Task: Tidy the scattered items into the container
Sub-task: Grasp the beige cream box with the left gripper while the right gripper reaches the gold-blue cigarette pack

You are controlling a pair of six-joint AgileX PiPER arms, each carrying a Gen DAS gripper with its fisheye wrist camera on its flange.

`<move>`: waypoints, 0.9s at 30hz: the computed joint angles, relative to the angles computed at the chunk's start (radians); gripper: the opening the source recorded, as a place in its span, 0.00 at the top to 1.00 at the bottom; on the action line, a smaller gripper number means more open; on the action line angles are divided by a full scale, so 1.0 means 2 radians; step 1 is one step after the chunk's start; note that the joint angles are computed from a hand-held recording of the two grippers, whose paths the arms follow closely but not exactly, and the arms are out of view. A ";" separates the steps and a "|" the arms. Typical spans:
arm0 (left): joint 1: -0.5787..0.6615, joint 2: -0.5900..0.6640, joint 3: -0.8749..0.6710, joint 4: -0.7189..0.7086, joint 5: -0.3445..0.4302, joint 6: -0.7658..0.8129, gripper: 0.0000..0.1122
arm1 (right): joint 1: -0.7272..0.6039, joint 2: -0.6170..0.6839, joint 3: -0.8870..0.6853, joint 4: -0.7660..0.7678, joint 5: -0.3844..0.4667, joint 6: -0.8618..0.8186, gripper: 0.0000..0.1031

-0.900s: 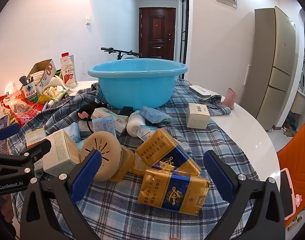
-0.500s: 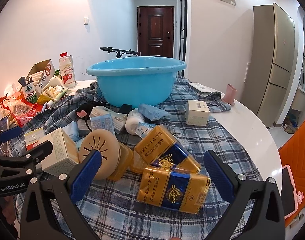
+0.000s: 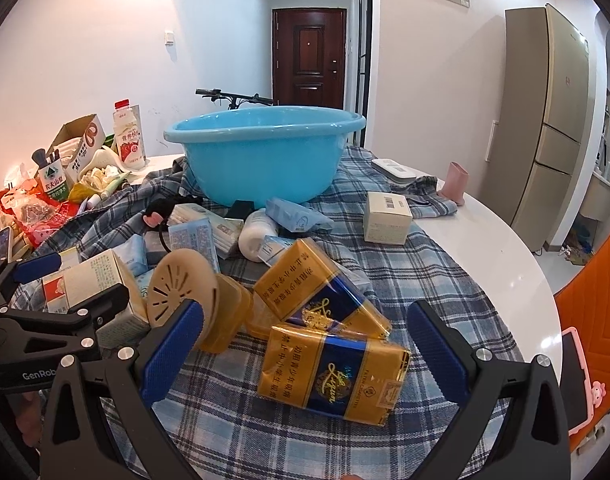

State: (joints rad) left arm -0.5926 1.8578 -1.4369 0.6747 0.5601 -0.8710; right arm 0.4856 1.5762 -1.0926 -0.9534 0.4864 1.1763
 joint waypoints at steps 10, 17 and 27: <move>0.005 0.018 -0.006 -0.079 -0.012 0.074 0.08 | -0.009 0.003 0.004 0.011 -0.007 -0.013 0.00; 0.014 0.005 0.019 -0.142 -0.037 0.132 0.39 | -0.011 0.005 0.007 0.010 -0.005 -0.008 0.00; 0.020 -0.038 0.059 -0.147 -0.075 0.122 0.47 | -0.024 -0.021 0.044 -0.039 -0.003 0.061 0.00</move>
